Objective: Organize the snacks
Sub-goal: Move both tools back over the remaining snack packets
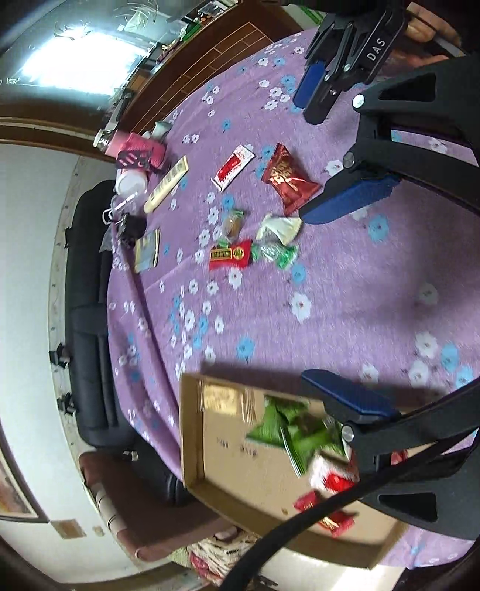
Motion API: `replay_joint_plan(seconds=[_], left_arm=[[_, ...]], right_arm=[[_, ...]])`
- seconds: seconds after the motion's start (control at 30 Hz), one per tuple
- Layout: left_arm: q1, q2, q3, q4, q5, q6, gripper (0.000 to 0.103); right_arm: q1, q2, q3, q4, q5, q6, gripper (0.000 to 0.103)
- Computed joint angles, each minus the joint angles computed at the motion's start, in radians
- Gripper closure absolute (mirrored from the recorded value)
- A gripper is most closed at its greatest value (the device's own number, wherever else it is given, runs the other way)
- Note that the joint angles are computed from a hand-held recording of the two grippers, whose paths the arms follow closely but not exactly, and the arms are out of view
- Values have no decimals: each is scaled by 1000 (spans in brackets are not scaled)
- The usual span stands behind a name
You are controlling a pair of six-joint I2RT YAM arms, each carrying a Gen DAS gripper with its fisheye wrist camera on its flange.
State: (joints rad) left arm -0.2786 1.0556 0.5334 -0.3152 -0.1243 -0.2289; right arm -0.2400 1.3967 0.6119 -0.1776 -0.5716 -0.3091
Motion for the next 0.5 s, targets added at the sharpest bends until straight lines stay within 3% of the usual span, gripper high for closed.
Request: replay_joint_plan(seconds=[0.3,0.5], left_arm=[[18,328,168,124,24,12,22],[35,535,301,130,58,40,22]], right_arm=[[0,190,160,43,34,14,59],[30,310,273,59,77,0,58]])
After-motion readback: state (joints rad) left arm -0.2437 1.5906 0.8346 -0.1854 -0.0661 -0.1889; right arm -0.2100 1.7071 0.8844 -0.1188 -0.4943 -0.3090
